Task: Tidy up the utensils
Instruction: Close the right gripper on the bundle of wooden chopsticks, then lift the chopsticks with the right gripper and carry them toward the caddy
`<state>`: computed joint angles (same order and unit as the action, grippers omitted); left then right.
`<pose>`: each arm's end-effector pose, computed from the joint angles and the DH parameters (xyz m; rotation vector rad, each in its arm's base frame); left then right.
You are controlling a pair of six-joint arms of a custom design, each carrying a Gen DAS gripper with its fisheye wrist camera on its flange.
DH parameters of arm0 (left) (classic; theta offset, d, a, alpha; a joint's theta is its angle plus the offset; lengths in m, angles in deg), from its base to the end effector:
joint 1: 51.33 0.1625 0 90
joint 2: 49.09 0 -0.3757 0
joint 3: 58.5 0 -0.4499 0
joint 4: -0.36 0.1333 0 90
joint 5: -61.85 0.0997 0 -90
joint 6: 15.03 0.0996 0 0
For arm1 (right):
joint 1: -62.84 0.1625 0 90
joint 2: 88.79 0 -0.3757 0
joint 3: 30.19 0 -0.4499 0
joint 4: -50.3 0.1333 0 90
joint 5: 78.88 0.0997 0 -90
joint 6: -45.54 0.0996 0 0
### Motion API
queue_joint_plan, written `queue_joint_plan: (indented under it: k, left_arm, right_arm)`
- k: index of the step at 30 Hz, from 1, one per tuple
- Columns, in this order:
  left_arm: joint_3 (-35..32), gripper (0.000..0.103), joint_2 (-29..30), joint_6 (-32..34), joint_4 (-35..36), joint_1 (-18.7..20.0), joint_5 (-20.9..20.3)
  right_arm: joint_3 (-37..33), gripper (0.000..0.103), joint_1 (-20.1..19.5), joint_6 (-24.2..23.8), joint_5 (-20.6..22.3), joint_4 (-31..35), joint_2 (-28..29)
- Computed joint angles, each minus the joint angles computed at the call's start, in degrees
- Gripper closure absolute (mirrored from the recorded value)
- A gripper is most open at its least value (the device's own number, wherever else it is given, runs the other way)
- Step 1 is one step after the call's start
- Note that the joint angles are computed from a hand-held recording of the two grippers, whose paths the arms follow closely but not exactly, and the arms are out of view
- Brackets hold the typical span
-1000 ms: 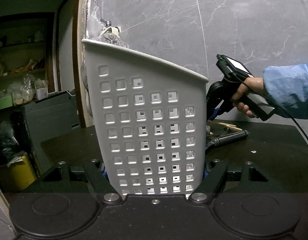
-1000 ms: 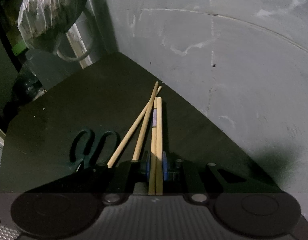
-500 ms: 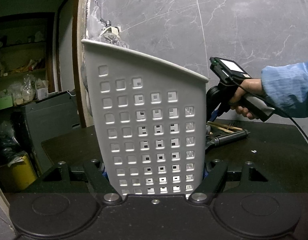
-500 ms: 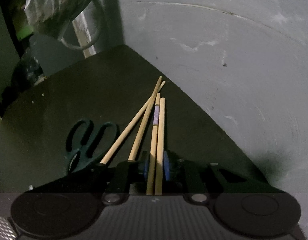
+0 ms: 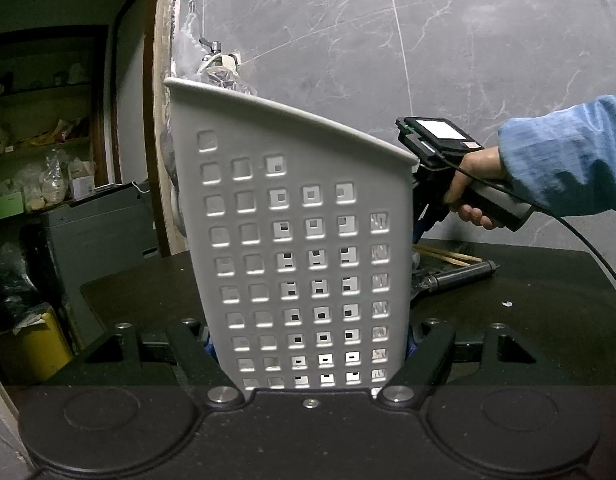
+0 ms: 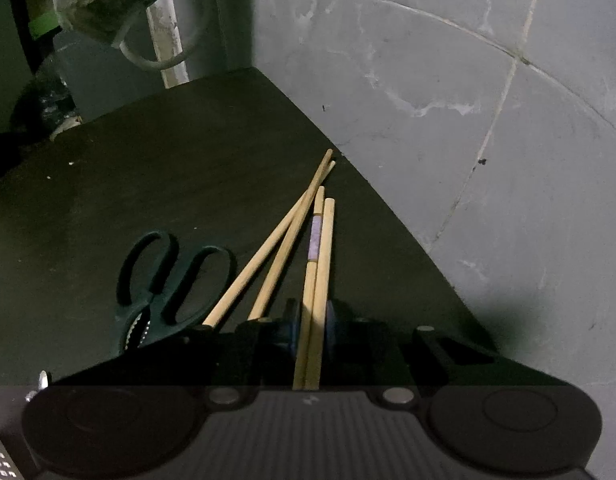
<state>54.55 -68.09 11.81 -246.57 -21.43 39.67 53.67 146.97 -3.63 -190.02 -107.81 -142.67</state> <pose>-0.2364 -0.3961 -0.0924 0.7210 1.8657 -1.4396 0.0205 -0.7530 0.2297 0.7613 -2.3485 0.5427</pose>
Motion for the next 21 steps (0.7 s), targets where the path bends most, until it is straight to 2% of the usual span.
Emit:
queue_joint_plan:
  k: [3,7,21]
  left_arm:
    - [0.1,0.026,-0.1,-0.3,0.3,0.0,0.0]
    - [0.4,0.026,-0.3,-1.1,0.7,-0.2,0.2]
    - [0.1,0.026,-0.5,-1.4,1.8,-0.2,0.4]
  right_arm:
    - [0.3,0.09,0.0,1.0,0.3,0.0,-0.2]
    - [0.2,0.09,-1.7,3.7,5.3,2.8,-1.5]
    - [2.2,0.09,-5.9,6.3,18.4,6.6,-5.8]
